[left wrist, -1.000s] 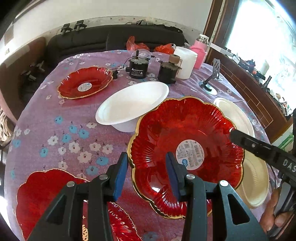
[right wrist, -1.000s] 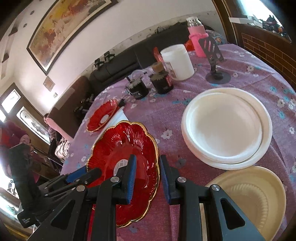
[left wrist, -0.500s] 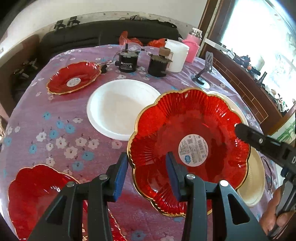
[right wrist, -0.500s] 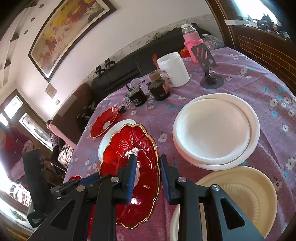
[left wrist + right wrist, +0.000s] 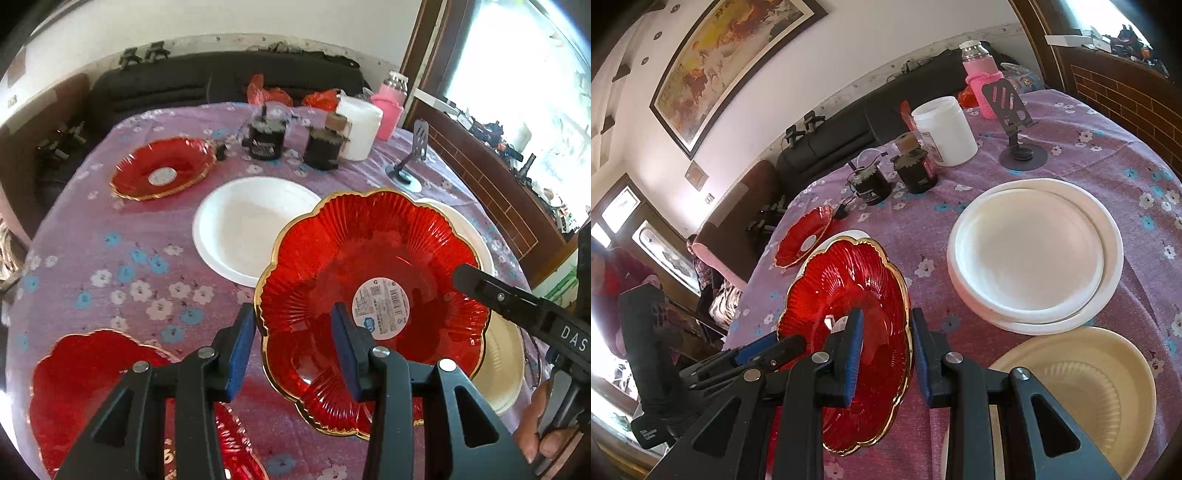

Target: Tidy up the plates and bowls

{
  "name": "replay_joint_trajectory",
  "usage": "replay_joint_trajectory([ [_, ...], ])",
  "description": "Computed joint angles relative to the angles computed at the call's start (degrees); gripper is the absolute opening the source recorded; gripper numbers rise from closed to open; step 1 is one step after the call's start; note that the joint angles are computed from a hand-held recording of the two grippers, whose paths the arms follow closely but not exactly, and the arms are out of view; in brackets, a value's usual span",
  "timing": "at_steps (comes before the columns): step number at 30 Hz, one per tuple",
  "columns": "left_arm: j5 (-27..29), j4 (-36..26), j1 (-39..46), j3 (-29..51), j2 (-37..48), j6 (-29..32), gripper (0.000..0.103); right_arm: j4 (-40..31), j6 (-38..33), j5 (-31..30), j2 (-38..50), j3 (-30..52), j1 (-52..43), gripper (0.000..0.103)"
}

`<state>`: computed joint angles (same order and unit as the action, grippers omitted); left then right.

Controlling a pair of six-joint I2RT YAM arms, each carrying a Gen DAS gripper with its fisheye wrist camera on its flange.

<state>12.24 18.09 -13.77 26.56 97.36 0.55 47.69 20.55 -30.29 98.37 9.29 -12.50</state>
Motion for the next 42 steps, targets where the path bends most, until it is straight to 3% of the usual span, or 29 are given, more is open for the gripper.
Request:
replay_joint_trajectory([
  [6,-0.9,-2.5,1.7,-5.4,-10.5,1.2,0.049,-0.9,2.4,-1.0,-6.2,-2.7,2.3,0.028],
  [13,3.7,-9.1,11.1,-10.2,-21.3,6.5,0.049,-4.0,8.4,5.5,-18.4,-7.0,13.5,0.028],
  [19,10.6,-15.4,26.0,-12.9,-27.6,16.1,0.049,-4.1,14.3,15.3,-19.1,-6.7,29.4,0.028],
  [24,17.6,-18.4,41.3,-11.8,-23.2,26.9,0.049,-2.1,18.8,22.4,-12.8,-3.5,42.0,0.028],
  [29,20.6,-17.5,50.2,-9.3,-14.1,33.5,0.049,-0.7,21.4,26.4,-2.4,2.3,50.5,0.028],
  [35,21.3,-15.5,54.3,-6.2,-5.3,36.2,0.049,-0.8,23.1,27.3,6.9,8.3,54.1,0.028],
  [42,20.6,-11.8,53.5,-5.9,-0.8,35.5,0.049,-0.8,23.8,27.5,11.8,10.7,54.1,0.028],
])
